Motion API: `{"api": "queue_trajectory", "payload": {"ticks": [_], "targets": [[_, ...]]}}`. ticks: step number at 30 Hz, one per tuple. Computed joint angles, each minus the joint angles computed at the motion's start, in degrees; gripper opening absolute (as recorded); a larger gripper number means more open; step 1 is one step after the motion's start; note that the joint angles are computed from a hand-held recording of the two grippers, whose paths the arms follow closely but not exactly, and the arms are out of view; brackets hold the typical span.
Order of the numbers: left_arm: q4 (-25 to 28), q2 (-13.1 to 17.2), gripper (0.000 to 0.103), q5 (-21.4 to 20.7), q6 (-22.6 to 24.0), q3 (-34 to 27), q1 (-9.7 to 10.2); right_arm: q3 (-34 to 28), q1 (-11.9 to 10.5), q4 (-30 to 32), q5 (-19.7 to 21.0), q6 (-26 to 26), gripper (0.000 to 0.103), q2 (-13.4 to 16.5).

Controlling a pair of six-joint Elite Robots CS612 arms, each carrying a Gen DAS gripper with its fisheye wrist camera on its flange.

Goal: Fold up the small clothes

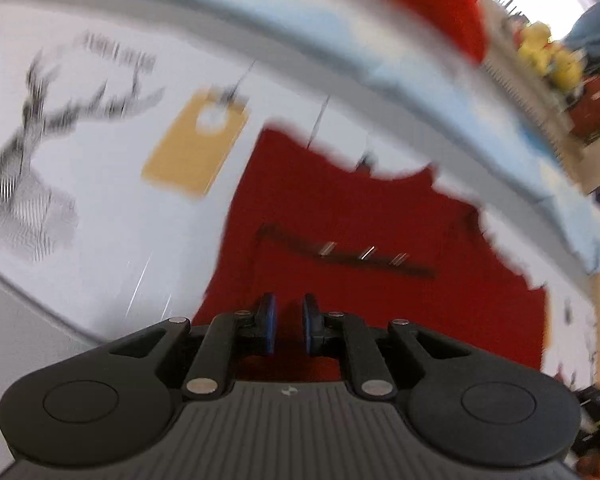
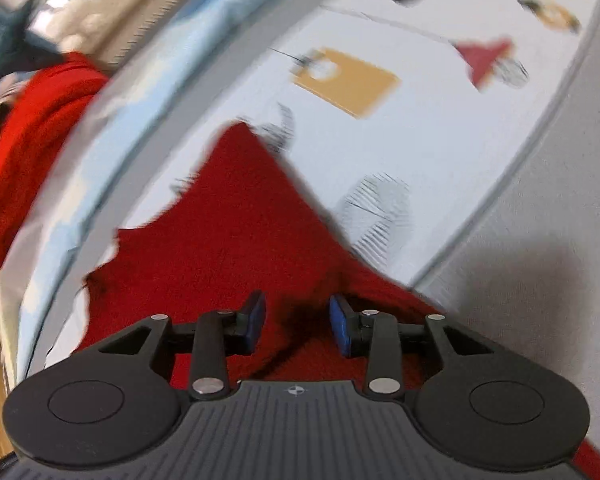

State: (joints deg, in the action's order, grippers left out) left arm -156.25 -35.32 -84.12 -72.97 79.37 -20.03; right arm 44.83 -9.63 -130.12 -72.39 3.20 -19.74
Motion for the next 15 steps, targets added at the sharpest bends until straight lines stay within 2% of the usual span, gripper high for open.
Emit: {"api": "queue_trajectory", "payload": {"ticks": [3, 5, 6, 8, 9, 10, 12, 14, 15], "targets": [[-0.4, 0.0, 0.011, -0.3, -0.8, 0.6, 0.12, 3.0, -0.1, -7.8, 4.3, -2.9, 0.038, -1.0], [-0.3, -0.6, 0.012, 1.7, 1.0, 0.7, -0.29, 3.5, -0.5, -11.9, 7.7, -2.6, 0.038, -0.6], [-0.5, -0.8, 0.012, 3.0, 2.1, 0.7, -0.56, 2.7, -0.5, -11.3, 7.9, -3.1, 0.038, -0.1], [-0.4, -0.9, 0.013, 3.4, 3.5, 0.5, -0.68, -0.3, -0.5, -4.2, 5.4, -3.0, 0.037, 1.1], [-0.1, -0.9, 0.013, 3.0, 3.4, 0.5, -0.59, -2.1, -0.4, 0.1, 3.0, -3.0, 0.027, 1.9], [0.5, -0.9, 0.013, 2.6, 2.7, 0.7, -0.51, -2.9, -0.4, 2.1, 2.3, -2.6, 0.021, 2.2], [1.9, -1.4, 0.013, 3.0, 0.9, 1.0, -0.54, -2.5, -0.6, 1.4, 2.5, -1.3, 0.021, 2.1], [2.0, -2.2, 0.013, 4.4, 0.7, 1.7, -0.67, -1.9, -0.4, 0.8, 1.9, -2.5, 0.024, 1.4], [1.6, -2.6, 0.013, 5.3, 1.1, 2.0, -0.82, -1.3, -0.3, 0.0, 1.7, -3.0, 0.030, 0.9]]}}
